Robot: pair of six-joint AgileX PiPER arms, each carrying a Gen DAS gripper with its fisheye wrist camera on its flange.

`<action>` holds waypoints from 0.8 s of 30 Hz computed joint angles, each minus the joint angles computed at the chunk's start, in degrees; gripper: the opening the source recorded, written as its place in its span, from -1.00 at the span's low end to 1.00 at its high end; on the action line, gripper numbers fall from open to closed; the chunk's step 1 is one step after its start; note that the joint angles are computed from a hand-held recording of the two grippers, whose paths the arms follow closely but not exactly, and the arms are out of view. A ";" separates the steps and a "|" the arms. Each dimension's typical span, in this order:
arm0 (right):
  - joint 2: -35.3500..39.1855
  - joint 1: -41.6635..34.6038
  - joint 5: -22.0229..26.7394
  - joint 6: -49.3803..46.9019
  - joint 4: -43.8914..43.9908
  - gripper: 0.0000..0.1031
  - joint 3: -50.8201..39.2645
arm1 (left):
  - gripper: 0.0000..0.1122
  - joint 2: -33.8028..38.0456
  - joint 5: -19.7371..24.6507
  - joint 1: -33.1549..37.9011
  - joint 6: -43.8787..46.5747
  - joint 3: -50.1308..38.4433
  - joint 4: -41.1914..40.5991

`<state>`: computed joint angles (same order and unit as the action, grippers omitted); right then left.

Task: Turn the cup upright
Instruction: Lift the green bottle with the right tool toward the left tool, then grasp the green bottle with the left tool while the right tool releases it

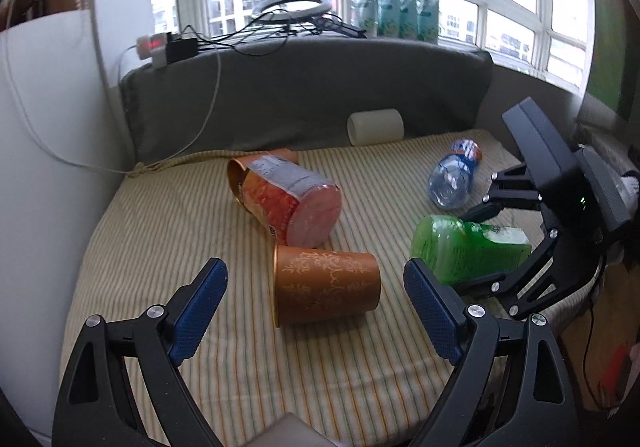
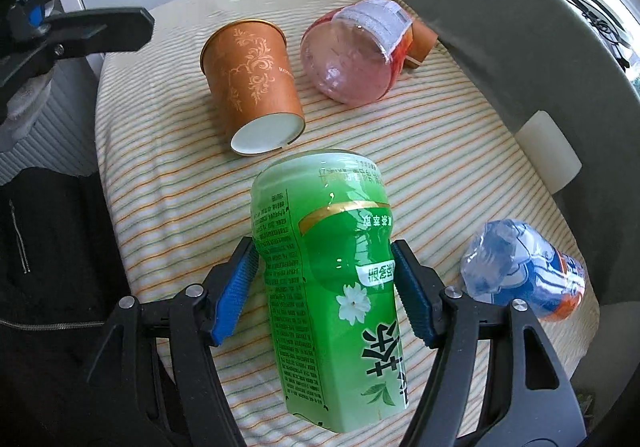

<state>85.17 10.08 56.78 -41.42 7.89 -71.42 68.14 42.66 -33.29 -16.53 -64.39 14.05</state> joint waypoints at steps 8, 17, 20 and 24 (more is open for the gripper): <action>-5.83 -2.20 -3.23 0.31 2.35 0.66 3.64 | 0.61 4.42 5.23 5.31 17.14 -4.71 -16.27; -15.55 -9.98 -4.74 0.80 8.01 0.67 10.12 | 0.58 8.01 9.34 4.40 27.23 -8.42 -21.53; -19.54 -14.92 -5.32 1.59 11.01 0.66 13.30 | 0.55 9.22 10.53 2.98 31.18 -10.17 -23.00; -25.06 -22.55 -4.35 1.82 15.95 0.66 18.05 | 0.53 13.16 14.12 -1.47 34.86 -15.40 -20.60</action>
